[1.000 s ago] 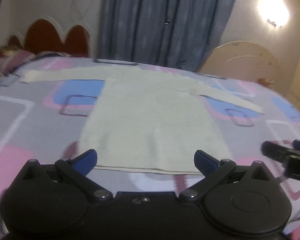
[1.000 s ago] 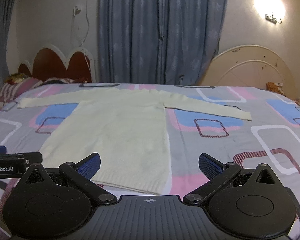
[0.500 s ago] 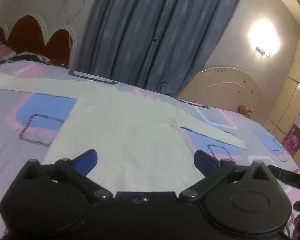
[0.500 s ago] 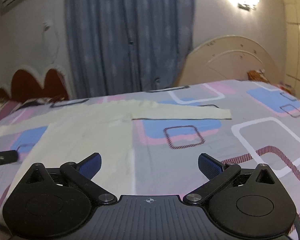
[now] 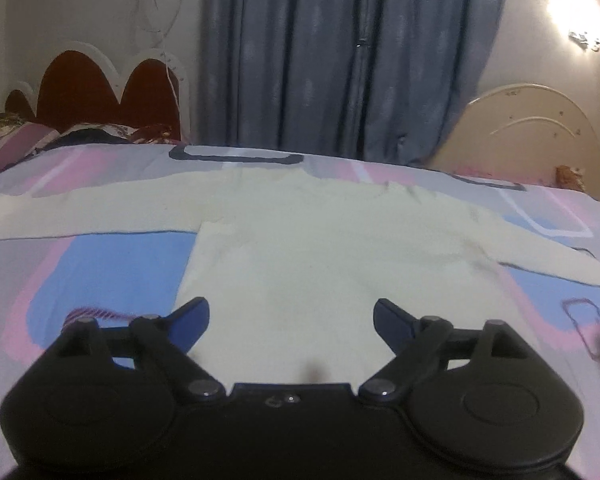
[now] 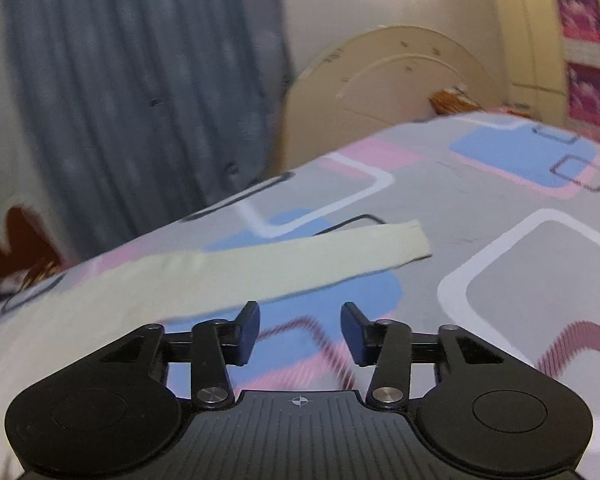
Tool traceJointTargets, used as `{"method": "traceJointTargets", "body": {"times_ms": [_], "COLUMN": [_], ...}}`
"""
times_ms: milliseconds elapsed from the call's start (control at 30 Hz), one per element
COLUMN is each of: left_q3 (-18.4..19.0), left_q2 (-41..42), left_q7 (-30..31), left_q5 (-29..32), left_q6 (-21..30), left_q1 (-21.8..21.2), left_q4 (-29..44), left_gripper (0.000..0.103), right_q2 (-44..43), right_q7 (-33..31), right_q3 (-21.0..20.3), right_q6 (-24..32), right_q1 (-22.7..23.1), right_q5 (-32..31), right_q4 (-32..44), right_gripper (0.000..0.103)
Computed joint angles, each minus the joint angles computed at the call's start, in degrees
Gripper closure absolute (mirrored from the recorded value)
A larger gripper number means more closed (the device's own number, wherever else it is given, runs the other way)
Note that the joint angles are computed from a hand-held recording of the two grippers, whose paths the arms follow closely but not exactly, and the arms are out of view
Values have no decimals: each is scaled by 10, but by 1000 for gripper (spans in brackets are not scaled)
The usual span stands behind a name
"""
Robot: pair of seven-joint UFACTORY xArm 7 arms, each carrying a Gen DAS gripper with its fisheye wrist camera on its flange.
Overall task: Fold small clothes
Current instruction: 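Reach the right tool to the sweater sleeve cuff and grasp it, then fold the held sleeve across the sweater body and open the right tool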
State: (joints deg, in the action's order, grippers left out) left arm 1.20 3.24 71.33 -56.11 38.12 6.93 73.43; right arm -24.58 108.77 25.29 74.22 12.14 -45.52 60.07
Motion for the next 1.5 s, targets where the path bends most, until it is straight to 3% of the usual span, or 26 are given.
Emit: {"method": "traceJointTargets", "body": {"times_ms": [67,233,467,667,700,733,800,867,900,967,1033,1100,1267,1367,1433,1500], "left_q3": [-7,-32,-70,-80,-80,-79,-81,-81,-79,-78,-83,-85,-92,-99,-105,-107], "left_q2": [29,74,116,143,148,152,159,172,183,198,206,219,242,268,277,288], "left_q7": [-5,-37,-44,-46,-55,-63,-68,-70,-76,-79,-69,-78,-107,-125,-128,-136], "left_q5": [-4,18,46,74,82,91,101,121,140,171,183,188,195,203,197,191], "left_q6": [-11,-47,-54,-44,-42,-43,-45,-43,-25,-9,-7,6,6,62,82,107], "left_q1": [-5,-8,-8,-5,-4,-3,3,7,10,15,24,33,46,55,61,69], "left_q4": [24,54,90,120,129,135,149,170,188,212,222,240,267,315,334,357], "left_gripper": [16,16,16,16,16,17,17,15,15,16,16,16,18,35,36,45], "right_q2": [-21,-74,-125,-123,-123,-116,-124,-113,-86,-63,-26,14,191,315,412,495], "right_q7": [14,69,158,144,131,114,100,50,10,1,-11,2,-49,-76,-117,-161], "right_q3": [-36,-82,-64,-60,-64,-70,-70,-39,-44,-63,-42,-33,-19,-15,-15,-22], "right_q6": [-43,-138,-224,-256,-252,-250,-239,-185,-154,-142,-108,-112,-153,-189,-203,-206], "right_q1": [-14,-62,-133,-166,-167,-168,-171,-181,-174,-163,-161,-154,-111,-68,-29,11], "right_q5": [-4,14,16,9,15,23,33,2,13,45,4,-38,-134,-193,-226,-241], "right_q4": [-46,-150,-235,-243,-242,-238,-236,-207,-188,-176,-134,-93,72,199,305,403], "right_gripper": [61,61,61,62,74,101,102,102,102,102,102,102,102,102,102,102]}}
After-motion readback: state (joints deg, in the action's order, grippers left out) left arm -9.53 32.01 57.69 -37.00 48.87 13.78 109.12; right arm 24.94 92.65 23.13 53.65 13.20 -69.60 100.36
